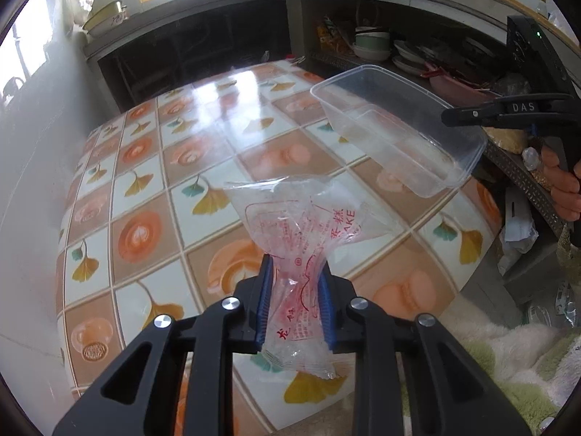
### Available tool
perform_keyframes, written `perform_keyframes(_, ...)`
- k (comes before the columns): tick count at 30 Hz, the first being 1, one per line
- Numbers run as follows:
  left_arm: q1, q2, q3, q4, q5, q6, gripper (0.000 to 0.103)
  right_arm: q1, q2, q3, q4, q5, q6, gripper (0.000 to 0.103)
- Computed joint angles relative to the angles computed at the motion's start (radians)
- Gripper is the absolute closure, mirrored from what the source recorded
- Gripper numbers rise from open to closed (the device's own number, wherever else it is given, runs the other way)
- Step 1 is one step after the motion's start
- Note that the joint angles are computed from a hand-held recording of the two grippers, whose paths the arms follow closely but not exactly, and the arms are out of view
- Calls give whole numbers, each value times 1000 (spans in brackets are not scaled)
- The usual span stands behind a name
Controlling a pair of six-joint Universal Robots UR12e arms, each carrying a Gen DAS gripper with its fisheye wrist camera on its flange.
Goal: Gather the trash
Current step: 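Lift the bag with the left gripper while the right lifts the clear container, then carry the bag and clear container over the blue wastebasket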
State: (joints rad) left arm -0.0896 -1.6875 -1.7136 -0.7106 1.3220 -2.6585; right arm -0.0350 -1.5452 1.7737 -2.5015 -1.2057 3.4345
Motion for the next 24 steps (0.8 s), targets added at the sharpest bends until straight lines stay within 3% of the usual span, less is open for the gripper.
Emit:
perform_keyframes(5,-26,-31,57,-1,-72,20,81,-47,-70,62,-50,-46,62,101)
perform_keyframes(10,-82,-100,177,-53,-167,71,81,-120,-173,162,-81,-150,168,101)
perform_keyframes(14,-144,-194,335,-199,-265,121,81,-189,-249,244,-71,-206,260,101)
perform_keyframes(16,-182,-261,443,-317,-294,133,81,-217,-279,279,-45,-258,306,101)
perform_keyframes(19,-230,-349,578,-460,-292,130,81,-234,-294,310,7,-344,351,101)
perform_keyframes(24,-321,-518,795,-632,-159,106,80,-277,-261,345,20,-321,406,101)
